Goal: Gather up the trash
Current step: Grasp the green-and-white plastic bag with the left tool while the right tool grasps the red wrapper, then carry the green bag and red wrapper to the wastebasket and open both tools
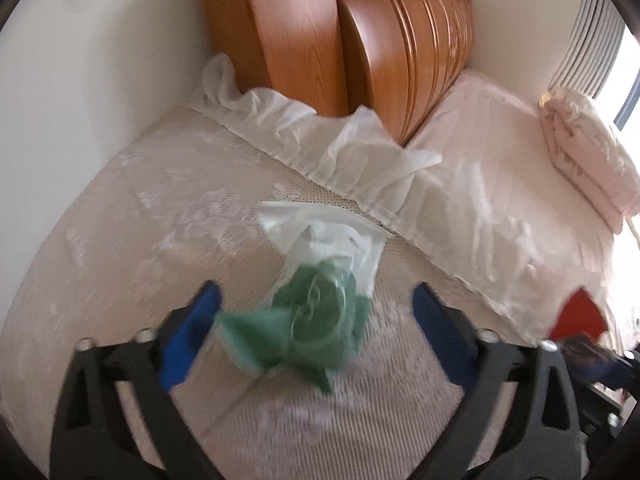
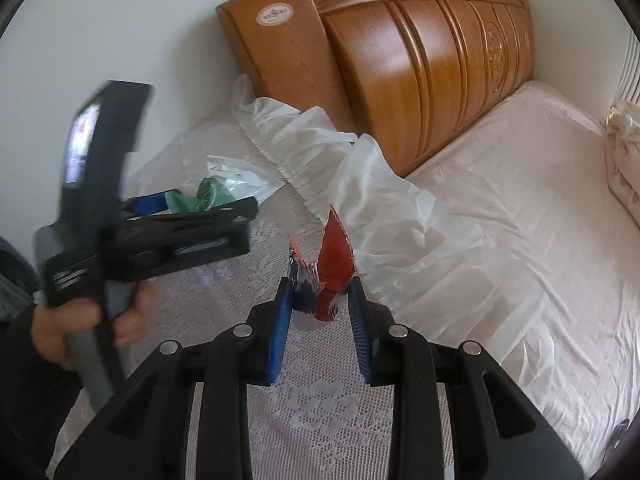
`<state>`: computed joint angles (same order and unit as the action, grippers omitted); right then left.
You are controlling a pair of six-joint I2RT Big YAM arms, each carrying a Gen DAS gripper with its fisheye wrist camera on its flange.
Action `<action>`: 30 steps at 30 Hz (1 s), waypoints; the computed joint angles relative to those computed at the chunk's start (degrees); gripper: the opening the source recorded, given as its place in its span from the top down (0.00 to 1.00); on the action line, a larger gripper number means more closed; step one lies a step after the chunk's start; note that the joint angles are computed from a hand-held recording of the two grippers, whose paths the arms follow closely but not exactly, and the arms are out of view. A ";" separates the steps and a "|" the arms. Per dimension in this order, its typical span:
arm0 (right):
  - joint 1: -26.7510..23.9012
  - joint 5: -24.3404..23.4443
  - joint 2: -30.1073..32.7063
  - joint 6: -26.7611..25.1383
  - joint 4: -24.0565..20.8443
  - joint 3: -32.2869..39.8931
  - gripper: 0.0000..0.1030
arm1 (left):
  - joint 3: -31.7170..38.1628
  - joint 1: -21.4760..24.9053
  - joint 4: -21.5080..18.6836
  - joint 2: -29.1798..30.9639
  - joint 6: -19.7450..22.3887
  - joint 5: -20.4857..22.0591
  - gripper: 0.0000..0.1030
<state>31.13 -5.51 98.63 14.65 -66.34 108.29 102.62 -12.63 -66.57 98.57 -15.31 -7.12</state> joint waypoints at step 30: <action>5.82 -1.94 -21.05 -1.25 0.21 -15.29 0.72 | -13.95 -13.51 -13.69 -31.82 -21.30 -12.97 0.47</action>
<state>36.95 -7.45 77.58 13.41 -66.13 93.00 88.66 -26.14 -80.26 66.76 -36.60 -20.08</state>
